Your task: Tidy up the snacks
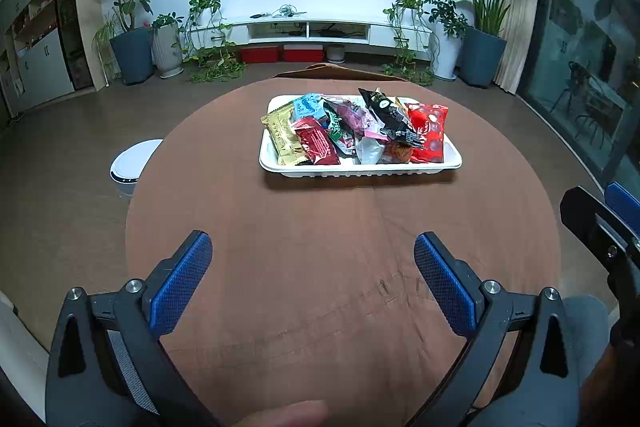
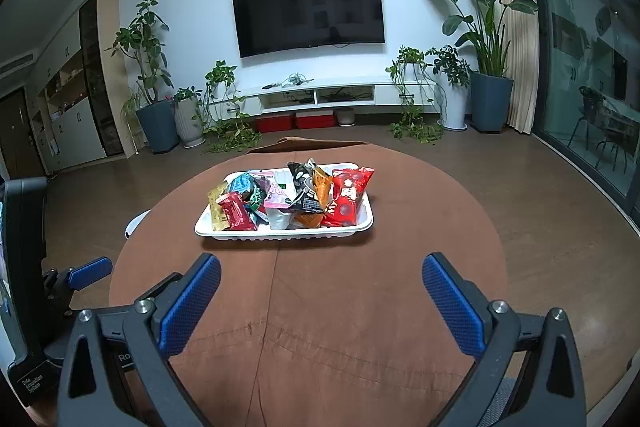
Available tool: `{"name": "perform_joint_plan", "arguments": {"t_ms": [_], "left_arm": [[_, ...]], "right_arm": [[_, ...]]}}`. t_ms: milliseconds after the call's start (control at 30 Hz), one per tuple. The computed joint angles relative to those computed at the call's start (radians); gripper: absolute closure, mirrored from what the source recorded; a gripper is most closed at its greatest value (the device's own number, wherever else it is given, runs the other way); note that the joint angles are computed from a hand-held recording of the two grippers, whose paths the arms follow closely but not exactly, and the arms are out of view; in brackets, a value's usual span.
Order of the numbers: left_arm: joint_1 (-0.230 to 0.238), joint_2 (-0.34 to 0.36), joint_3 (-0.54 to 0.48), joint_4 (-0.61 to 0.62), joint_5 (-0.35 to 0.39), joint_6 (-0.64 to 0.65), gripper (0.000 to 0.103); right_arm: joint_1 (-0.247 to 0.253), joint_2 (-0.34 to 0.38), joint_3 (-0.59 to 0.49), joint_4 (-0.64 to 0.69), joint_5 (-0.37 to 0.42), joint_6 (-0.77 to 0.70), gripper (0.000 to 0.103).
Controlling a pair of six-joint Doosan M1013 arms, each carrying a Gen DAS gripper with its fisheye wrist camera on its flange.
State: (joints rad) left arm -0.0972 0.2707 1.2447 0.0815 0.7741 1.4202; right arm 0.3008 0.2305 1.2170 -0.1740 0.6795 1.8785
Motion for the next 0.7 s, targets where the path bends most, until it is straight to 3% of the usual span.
{"name": "perform_joint_plan", "arguments": {"t_ms": [700], "left_arm": [[-0.001, -0.002, 0.005, 0.012, -0.003, -0.007, 0.001]], "right_arm": [[0.0, -0.001, 0.005, 0.0, 0.002, 0.0, 0.0]]}}
